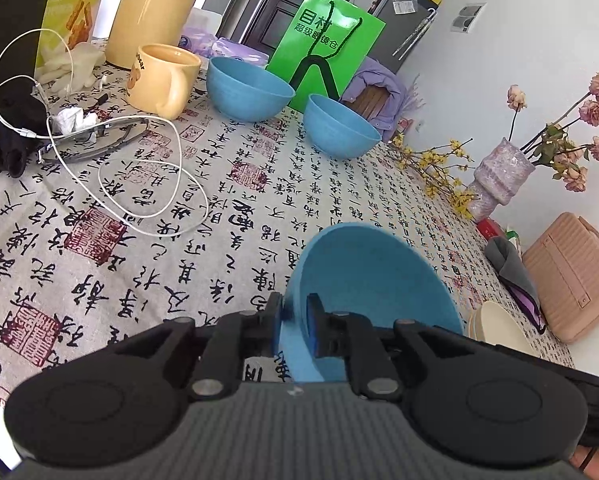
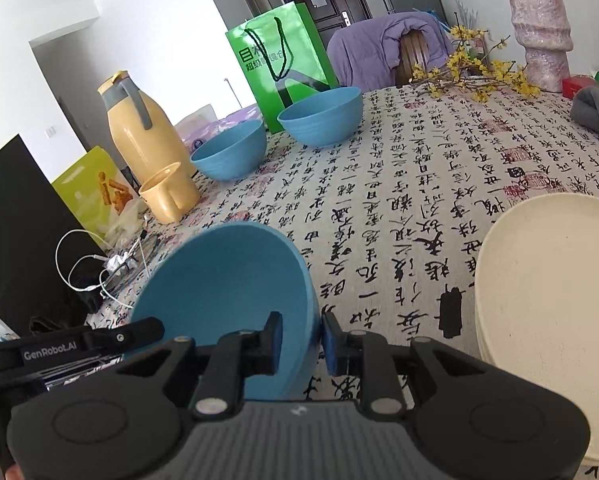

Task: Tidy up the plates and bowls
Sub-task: 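Lower both bowls onto the tablecloth and open both tools, then withdraw both tools and move them toward the remaining blue bowls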

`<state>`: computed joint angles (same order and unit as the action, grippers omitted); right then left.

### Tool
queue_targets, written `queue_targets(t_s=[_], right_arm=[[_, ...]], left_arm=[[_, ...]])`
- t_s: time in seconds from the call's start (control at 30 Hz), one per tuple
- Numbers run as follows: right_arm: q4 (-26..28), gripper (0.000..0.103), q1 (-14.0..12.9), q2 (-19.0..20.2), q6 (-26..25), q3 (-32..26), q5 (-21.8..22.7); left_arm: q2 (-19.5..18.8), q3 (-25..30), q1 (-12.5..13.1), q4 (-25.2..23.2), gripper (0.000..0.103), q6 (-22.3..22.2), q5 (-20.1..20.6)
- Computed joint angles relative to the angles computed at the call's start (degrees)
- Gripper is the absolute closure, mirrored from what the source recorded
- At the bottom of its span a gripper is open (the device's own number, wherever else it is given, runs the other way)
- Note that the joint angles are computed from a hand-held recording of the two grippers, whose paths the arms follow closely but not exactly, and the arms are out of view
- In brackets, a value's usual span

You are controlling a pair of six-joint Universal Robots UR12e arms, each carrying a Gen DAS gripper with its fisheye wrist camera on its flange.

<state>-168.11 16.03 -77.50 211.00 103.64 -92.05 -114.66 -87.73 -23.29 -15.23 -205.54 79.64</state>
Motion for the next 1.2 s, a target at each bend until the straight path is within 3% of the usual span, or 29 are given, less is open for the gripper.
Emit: queue_targets(t_s=[0.13, 0.23, 0.37, 0.43, 0.57, 0.6, 0.7, 0.9, 1.2], right_arm=[[-1.2, 0.075, 0.2, 0.3, -1.0, -0.2, -1.1], [-2.7, 0.071, 0.4, 0.3, -2.4, -0.1, -1.9], [-5.1, 0.055, 1.3, 0.3, -5.6, 0.2, -4.6], [-5.9, 0.052, 1.8, 0.2, -7.1, 0.2, -6.3], [-9.7, 0.035, 3.1, 0.1, -11.3, 1.0, -10.0], [-11.1, 0.027, 3.4, 0.1, -12.7, 1.4, -10.8], [-14.8, 0.020, 4.1, -0.2, -16.2, 2.8, -11.8], [-19.2, 0.016, 4.9, -1.7, -20.3, 6.2, -11.2], [-19.9, 0.016, 5.3, -4.2, -20.8, 9.8, -9.6]], left_arm=[[0.1, -0.4, -0.2, 2.5, 0.080, 1.9, 0.6], [0.3, -0.9, -0.7, 5.0, 0.065, 4.3, 2.5], [0.7, -2.0, -1.3, 8.7, 0.050, 7.6, 5.3], [1.1, -2.8, -1.6, 10.6, 0.044, 9.2, 6.3], [2.1, -5.8, -2.5, 17.5, 0.022, 15.0, 9.9], [2.4, -6.6, -2.9, 19.2, 0.020, 16.4, 11.5], [3.6, -9.1, -3.6, 21.3, 0.014, 17.3, 15.9], [5.8, -13.5, -4.8, 24.1, 0.005, 17.2, 22.8], [6.8, -16.0, -6.2, 27.3, 0.000, 18.3, 26.7]])
